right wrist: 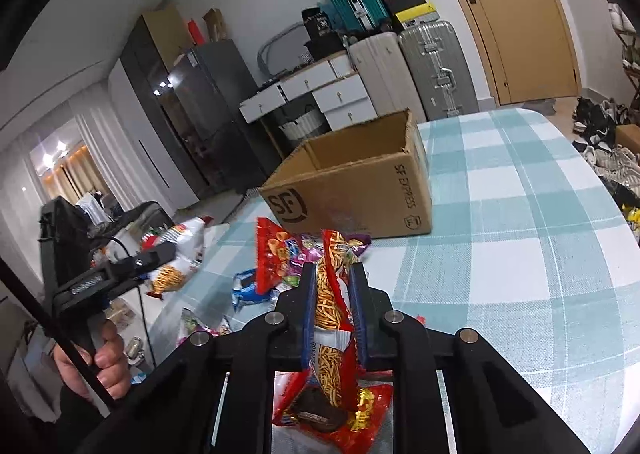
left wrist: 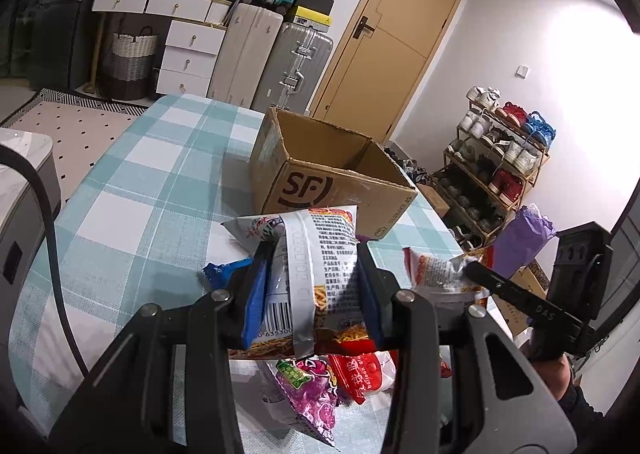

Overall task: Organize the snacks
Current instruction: 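Carry both bags over the cardboard box and open both tools to drop them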

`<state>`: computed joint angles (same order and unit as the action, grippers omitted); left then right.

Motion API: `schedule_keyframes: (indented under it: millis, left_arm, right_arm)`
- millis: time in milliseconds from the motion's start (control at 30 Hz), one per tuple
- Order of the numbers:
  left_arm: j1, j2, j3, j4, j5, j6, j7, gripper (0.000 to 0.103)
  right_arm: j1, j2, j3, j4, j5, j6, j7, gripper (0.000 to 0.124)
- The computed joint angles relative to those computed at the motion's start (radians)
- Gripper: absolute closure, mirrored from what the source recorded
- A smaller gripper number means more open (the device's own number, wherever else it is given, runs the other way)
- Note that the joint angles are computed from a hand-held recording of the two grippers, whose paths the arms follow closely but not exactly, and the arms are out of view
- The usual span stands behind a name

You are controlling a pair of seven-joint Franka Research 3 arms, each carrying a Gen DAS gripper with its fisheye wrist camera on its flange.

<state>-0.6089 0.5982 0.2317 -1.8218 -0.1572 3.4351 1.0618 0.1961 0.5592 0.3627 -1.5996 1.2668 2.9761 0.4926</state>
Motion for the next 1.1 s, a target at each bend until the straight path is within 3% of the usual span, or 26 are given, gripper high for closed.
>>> schedule_keyframes:
  millis: [267, 433, 567, 633, 767, 867, 933, 1100]
  left_arm:
    - [0.024, 0.005, -0.024, 0.014, 0.0, 0.01, 0.0, 0.066]
    - [0.042, -0.005, -0.038, 0.036, 0.013, 0.004, -0.01, 0.066]
    - [-0.003, -0.016, 0.013, 0.065, 0.015, -0.036, 0.004, 0.066]
    - [0.011, -0.025, 0.005, 0.089, 0.047, -0.063, 0.0, 0.066]
    - [-0.004, -0.039, 0.035, 0.134, 0.107, -0.111, -0.024, 0.066]
    - [0.056, -0.04, -0.021, 0.197, 0.165, -0.166, -0.041, 0.066]
    - [0.057, -0.031, -0.014, 0.243, 0.191, -0.209, -0.06, 0.066]
    - [0.005, 0.042, 0.088, 0.42, 0.266, -0.347, -0.145, 0.066]
  right_arm:
    - [-0.02, -0.022, 0.022, 0.009, 0.144, -0.005, -0.13, 0.109]
    - [-0.002, -0.051, -0.017, 0.022, 0.211, -0.047, -0.149, 0.109]
    - [0.019, -0.071, -0.05, 0.053, 0.218, -0.073, -0.138, 0.109]
    - [0.023, -0.077, -0.059, 0.076, 0.21, -0.091, -0.125, 0.109]
    - [0.045, -0.06, -0.085, 0.15, 0.101, -0.102, -0.005, 0.109]
    - [0.052, -0.025, -0.098, 0.229, -0.01, -0.135, 0.132, 0.109]
    - [0.061, 0.009, -0.109, 0.293, -0.094, -0.152, 0.225, 0.109]
    - [0.109, 0.125, -0.171, 0.494, -0.329, -0.217, 0.49, 0.109]
